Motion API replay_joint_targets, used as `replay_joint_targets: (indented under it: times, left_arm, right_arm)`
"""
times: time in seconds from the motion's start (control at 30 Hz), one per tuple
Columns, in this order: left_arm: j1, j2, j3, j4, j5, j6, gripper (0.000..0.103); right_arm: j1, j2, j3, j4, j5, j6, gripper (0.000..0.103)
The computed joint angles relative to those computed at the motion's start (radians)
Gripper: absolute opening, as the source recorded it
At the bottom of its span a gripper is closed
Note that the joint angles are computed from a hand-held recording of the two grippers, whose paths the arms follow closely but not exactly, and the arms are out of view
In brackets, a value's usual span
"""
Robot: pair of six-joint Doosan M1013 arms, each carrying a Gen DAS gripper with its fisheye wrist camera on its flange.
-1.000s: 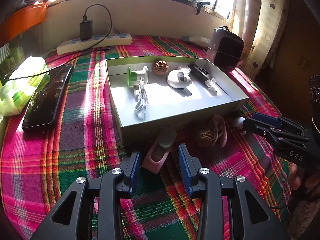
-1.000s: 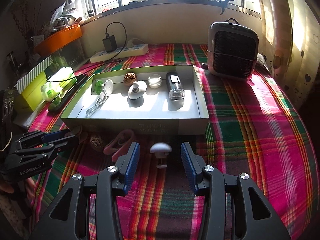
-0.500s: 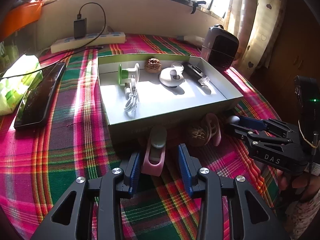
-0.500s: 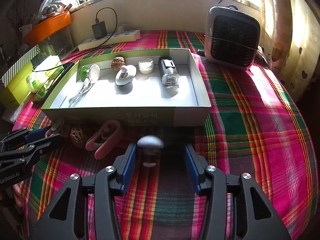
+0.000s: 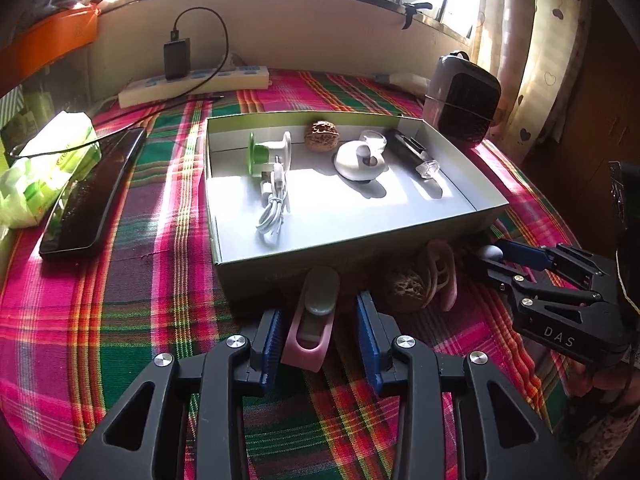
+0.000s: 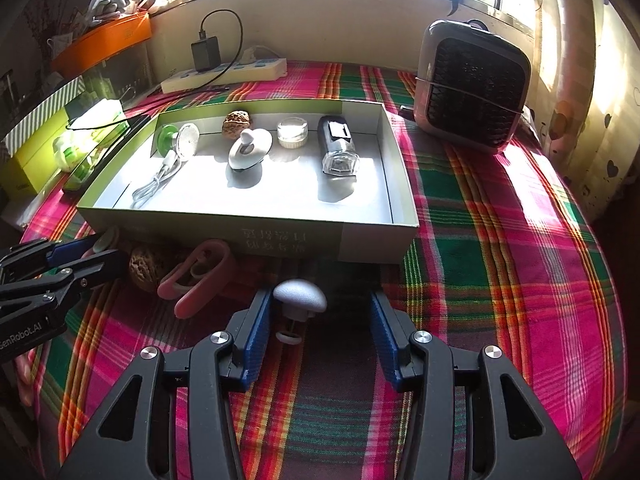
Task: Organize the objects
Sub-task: 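Grasp the pink clip in front of the box with the left gripper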
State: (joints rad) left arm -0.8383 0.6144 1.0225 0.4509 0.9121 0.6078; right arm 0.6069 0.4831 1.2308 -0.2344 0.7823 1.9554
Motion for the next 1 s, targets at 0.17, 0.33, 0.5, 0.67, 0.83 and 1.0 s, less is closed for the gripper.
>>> replay_joint_targets:
  times: [0.17,0.33,0.5,0.67,0.83,1.0]
  left_arm:
    - [-0.006,0.010,-0.018,0.032,0.047,-0.023,0.021]
    - [-0.010,0.018,-0.033,0.053,0.084,-0.050,0.016]
    - [-0.016,0.023,-0.044,0.067,0.106,-0.070,0.016]
    - [-0.019,0.024,-0.043,0.076,0.112,-0.088,0.016]
    - [-0.020,0.023,-0.042,0.082,0.113,-0.103,0.016]
    - [-0.021,0.023,-0.041,0.082,0.113,-0.103,0.016]
  right_arm:
    - [-0.003,-0.004,0.006,0.007,-0.007,-0.005,0.042]
    - [-0.006,-0.007,0.011,0.022,-0.015,-0.030,0.038]
    - [-0.011,-0.012,0.018,0.038,-0.025,-0.040,0.029]
    - [-0.014,-0.014,0.021,0.061,-0.033,-0.059,0.023]
    - [-0.015,-0.014,0.022,0.074,-0.036,-0.072,0.023]
    - [-0.015,-0.014,0.022,0.070,-0.035,-0.071,0.023]
